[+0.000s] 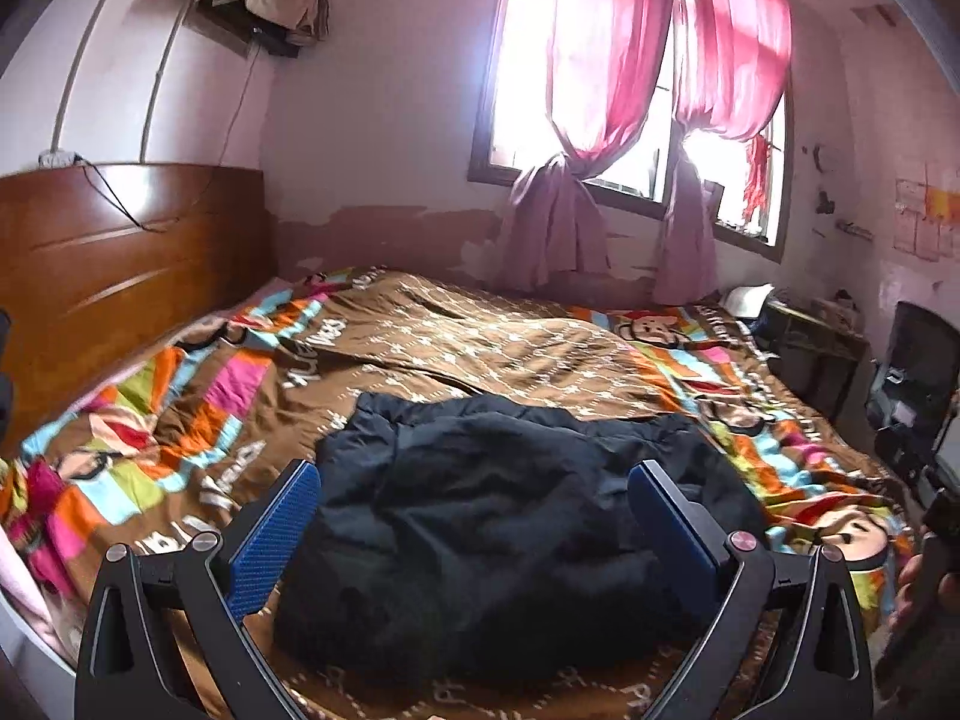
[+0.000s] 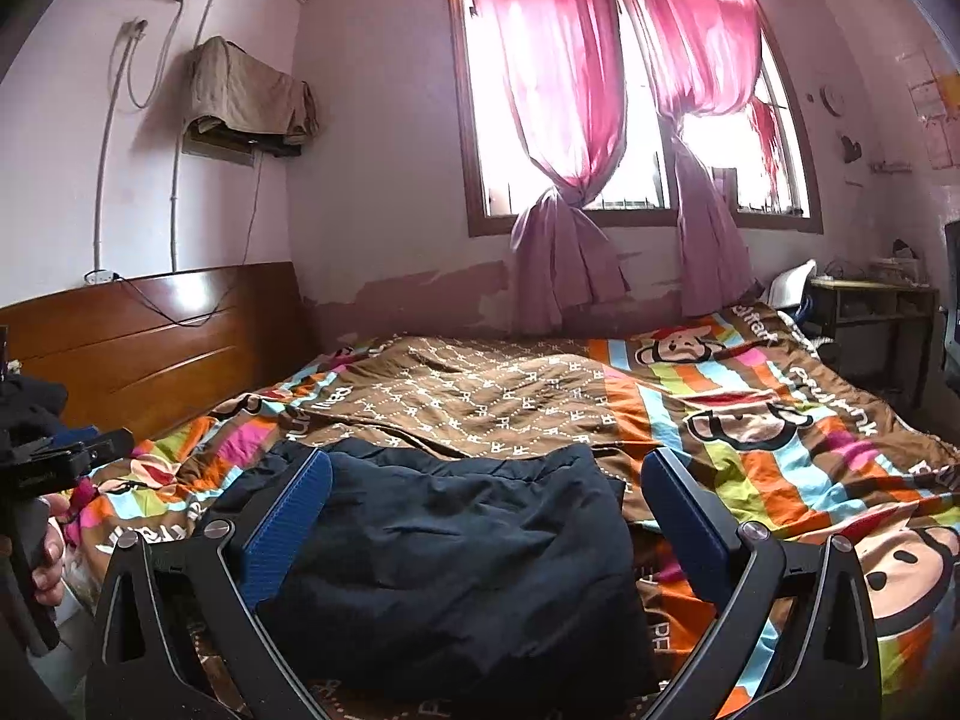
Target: Fold large clothes
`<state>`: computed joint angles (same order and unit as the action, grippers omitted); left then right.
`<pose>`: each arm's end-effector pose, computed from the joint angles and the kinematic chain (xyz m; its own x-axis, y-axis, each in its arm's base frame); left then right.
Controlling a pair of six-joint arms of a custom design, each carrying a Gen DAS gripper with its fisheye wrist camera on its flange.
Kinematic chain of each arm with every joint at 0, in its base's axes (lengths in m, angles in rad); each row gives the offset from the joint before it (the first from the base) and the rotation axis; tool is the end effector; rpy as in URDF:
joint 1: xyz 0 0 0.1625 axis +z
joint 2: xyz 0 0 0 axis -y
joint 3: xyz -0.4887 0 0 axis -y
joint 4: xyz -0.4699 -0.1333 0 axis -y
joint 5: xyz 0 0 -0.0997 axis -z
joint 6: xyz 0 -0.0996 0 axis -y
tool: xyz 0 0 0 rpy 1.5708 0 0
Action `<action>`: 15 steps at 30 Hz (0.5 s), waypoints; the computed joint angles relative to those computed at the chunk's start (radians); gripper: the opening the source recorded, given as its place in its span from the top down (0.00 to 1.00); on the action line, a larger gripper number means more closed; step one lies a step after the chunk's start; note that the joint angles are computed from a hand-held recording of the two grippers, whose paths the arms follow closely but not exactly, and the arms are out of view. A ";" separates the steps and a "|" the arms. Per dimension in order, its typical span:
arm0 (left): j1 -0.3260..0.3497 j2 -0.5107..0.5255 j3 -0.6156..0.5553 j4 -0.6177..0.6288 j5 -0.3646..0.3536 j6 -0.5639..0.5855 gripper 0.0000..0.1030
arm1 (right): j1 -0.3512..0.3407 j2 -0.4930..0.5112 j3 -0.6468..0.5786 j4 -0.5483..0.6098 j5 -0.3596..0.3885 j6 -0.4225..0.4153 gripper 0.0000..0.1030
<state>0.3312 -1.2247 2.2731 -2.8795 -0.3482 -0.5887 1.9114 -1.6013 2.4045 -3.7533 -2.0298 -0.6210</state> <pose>-0.4041 -0.3789 0.2078 -0.7900 0.0284 -0.6125 0.5713 0.3968 -0.7184 0.2237 -0.3642 0.3937 -0.7684 -0.0145 0.6398 -0.6279 0.2102 -0.7494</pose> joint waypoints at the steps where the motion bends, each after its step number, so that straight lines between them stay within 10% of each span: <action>1: -0.003 -0.004 0.002 0.027 0.004 -0.025 0.00 | 0.005 0.001 0.005 -0.008 0.001 -0.005 0.01; 15: -0.107 -0.115 0.073 0.397 0.052 -0.347 0.00 | 0.052 -0.032 0.082 -0.008 0.007 0.042 0.01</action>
<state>0.2237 -1.3392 2.3459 -2.4821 -0.2965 -0.9354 1.9633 -1.6332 2.4863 -3.7614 -2.0232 -0.5788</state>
